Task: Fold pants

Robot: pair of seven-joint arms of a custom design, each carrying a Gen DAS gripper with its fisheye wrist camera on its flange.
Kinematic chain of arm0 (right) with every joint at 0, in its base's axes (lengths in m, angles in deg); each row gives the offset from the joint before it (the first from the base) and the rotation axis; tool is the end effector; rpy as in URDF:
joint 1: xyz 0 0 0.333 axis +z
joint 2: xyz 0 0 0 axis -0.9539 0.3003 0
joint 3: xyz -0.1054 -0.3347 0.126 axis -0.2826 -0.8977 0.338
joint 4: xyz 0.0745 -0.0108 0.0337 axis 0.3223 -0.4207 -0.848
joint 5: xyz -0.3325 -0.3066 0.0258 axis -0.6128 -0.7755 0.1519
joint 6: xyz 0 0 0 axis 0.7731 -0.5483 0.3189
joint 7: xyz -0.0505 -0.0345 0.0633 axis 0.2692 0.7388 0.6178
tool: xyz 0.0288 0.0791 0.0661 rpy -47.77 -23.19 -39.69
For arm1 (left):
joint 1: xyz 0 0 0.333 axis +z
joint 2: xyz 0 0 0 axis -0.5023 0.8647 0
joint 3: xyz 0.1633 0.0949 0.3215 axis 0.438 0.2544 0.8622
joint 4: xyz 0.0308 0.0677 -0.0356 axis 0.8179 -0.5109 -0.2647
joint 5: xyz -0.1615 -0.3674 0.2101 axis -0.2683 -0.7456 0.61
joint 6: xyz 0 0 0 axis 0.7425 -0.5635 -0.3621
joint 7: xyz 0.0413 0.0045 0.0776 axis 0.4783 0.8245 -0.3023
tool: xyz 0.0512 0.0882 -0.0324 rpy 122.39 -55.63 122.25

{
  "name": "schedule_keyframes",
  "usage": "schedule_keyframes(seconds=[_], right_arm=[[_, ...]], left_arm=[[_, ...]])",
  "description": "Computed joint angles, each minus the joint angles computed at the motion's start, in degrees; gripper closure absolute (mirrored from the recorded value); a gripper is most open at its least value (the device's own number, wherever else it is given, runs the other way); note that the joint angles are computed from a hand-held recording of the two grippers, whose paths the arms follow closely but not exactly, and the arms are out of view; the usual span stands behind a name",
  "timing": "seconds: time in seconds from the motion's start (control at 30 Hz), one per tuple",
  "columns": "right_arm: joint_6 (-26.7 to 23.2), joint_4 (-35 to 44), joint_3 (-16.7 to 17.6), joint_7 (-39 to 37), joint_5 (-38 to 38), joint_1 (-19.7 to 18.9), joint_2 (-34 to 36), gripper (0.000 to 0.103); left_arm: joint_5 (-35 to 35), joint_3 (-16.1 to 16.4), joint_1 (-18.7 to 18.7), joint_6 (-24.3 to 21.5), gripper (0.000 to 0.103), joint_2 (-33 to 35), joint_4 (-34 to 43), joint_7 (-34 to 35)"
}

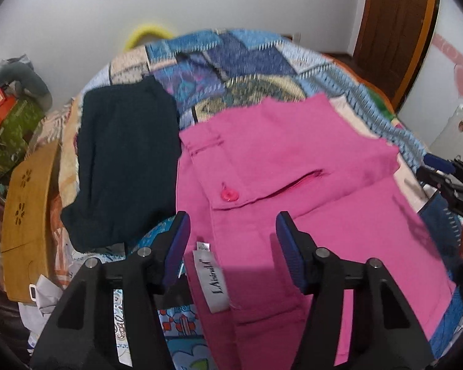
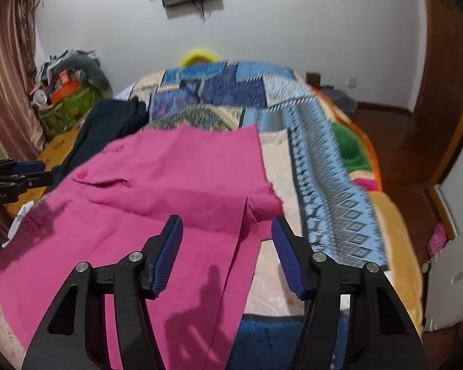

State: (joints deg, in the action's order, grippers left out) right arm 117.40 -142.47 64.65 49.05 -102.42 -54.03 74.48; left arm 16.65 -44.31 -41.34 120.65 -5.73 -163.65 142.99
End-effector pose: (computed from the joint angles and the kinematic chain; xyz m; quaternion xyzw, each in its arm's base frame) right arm 0.6167 0.2379 0.4985 -0.6405 0.6662 -0.2048 0.3225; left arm 0.7486 -0.2978 0.5167 -0.4980 0.8212 -0.2205 0.1703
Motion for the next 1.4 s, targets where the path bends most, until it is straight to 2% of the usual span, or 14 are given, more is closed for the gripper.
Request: schedule_keyframes(seconds=[0.1,0.17,0.27,0.37,0.5,0.57,0.6,0.63,0.7,0.8,0.9,1.13,1.4], right_arm=[[0.0,1.1,1.9,-10.0,11.4,-1.7,2.0,0.048],[0.1,1.8,2.7,-15.4,18.3,-2.5,3.1,0.049],[0.2,2.6,3.6,-22.5,27.3,-3.4,4.2,0.049],[-0.4,3.4,3.4,-26.5,31.6,-3.0,5.0,0.049],[-2.3,5.0,4.2,-32.3,37.9,-3.5,6.2,0.059],[-2.9,5.6,3.4,-32.5,37.6,-2.6,6.6,0.065],[-3.1,5.7,2.9,-32.3,37.1,-2.2,6.7,0.07],[-3.3,6.0,2.7,-32.6,37.1,-2.2,7.0,0.079],[-3.4,5.6,2.6,-33.0,37.8,-2.2,6.7,0.094],[-3.6,5.8,2.2,-33.4,37.7,-2.1,6.9,0.097],[-5.1,6.4,0.2,-30.5,32.2,-0.4,7.2,0.099],[-9.8,9.0,-0.6,-26.7,27.5,0.1,9.1,0.1],[-11.6,8.9,-1.0,-24.8,21.7,0.8,7.5,0.099]], left_arm=[[-2.0,-0.7,0.6,-4.8,0.051,2.6,3.6,1.4],[-4.0,-1.3,1.1,-8.6,0.06,4.5,6.4,2.6],[-6.3,-1.7,1.3,-12.3,0.062,6.7,9.3,3.1],[-8.5,-1.9,1.7,-16.0,0.067,9.3,13.3,3.3],[-12.7,-2.8,2.7,-20.5,0.074,12.3,17.7,2.7],[-14.2,-3.2,3.0,-21.2,0.078,12.7,18.2,3.3],[-14.6,-3.3,3.2,-21.4,0.083,12.6,18.2,3.9],[-14.6,-3.2,3.1,-21.6,0.09,12.6,18.3,4.4],[-14.1,-2.9,2.9,-20.8,0.093,11.9,17.3,5.3],[-12.5,-2.0,2.3,-18.9,0.097,10.6,15.4,5.7],[-9.8,-0.8,1.5,-16.0,0.097,9.1,12.9,4.8],[-9.7,-0.8,2.2,-14.1,0.096,8.9,11.3,1.9],[-10.6,-1.8,2.9,-16.5,0.095,9.1,13.0,2.6]])
